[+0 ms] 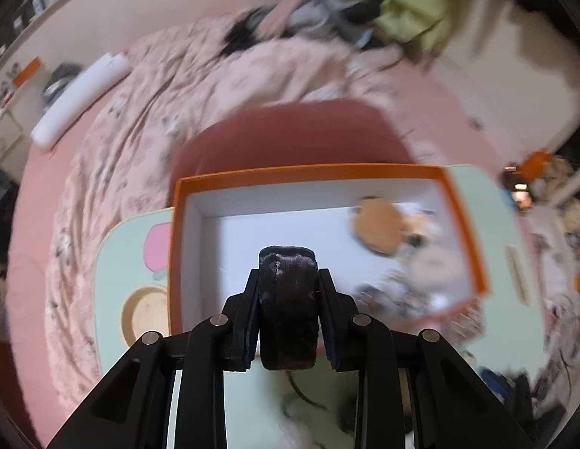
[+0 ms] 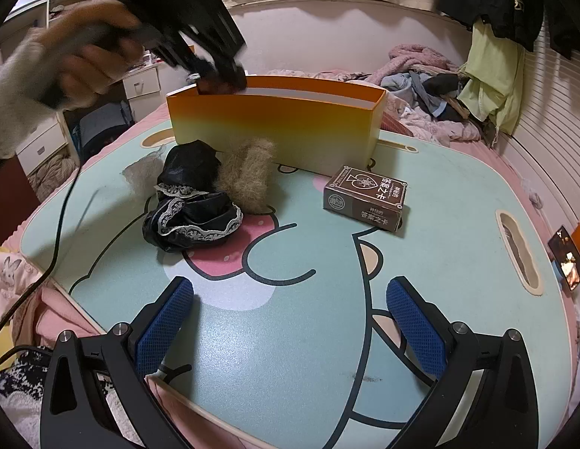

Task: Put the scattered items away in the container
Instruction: 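Lift the black can out and set it on the table beside the cloth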

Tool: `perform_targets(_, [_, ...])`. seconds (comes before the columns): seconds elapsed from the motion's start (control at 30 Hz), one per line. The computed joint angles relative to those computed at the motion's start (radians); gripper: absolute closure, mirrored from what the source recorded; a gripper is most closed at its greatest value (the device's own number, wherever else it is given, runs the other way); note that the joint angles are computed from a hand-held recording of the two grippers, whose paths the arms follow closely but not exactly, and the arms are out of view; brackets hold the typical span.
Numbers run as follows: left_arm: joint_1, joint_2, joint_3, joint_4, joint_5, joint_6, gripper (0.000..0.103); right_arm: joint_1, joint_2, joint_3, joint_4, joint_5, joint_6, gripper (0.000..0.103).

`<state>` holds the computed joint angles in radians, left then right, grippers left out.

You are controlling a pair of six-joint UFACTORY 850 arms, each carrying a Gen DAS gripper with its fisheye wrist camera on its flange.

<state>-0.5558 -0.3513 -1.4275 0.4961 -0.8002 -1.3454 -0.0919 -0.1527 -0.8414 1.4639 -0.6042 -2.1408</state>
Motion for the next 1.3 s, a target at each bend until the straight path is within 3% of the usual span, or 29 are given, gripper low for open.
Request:
perform_targets(0.1, [-0.032, 0.066, 0.079, 0.02, 0.118, -0.03, 0.077, 0.0, 0.0, 0.0, 0.001, 0.0, 0.0, 0.0])
perform_targets(0.33, [-0.118, 0.116, 0.208, 0.104, 0.274, -0.174, 0.077, -0.001, 0.001, 0.002, 0.006, 0.004, -0.001, 0.0])
perform_targets(0.43, [-0.115, 0.081, 0.212, 0.069, 0.279, -0.143, 0.077, 0.001, 0.002, 0.003, 0.007, 0.005, -0.001, 0.0])
perform_targets(0.7, [-0.091, 0.06, 0.227, 0.11, 0.282, -0.237, 0.076, 0.003, 0.004, 0.006, 0.013, 0.009, -0.001, 0.0])
perform_targets(0.73, [-0.096, 0.06, 0.229, 0.127, 0.282, -0.252, 0.074, 0.002, 0.004, 0.005, 0.013, 0.009, -0.001, 0.0])
perform_targets(0.8, [-0.107, 0.065, 0.236, 0.167, 0.28, -0.289, 0.053, 0.002, 0.004, 0.005, 0.013, 0.009, -0.001, 0.0])
perform_targets(0.93, [-0.14, 0.107, 0.281, 0.342, 0.293, -0.484, 0.039, 0.0, 0.003, 0.005, 0.014, 0.009, -0.001, 0.0])
perform_targets(1.03, [-0.192, 0.131, 0.305, 0.496, 0.209, -0.663, 0.029, 0.001, 0.003, 0.005, 0.016, 0.011, -0.002, 0.0])
perform_targets(1.2, [-0.315, 0.117, 0.323, 0.62, -0.044, -0.838, 0.01, 0.001, 0.004, 0.006, 0.019, 0.013, -0.003, 0.0])
perform_targets(1.3, [-0.36, 0.095, 0.332, 0.625, -0.108, -0.9, 0.009, 0.004, 0.005, 0.008, 0.023, 0.016, -0.003, 0.0])
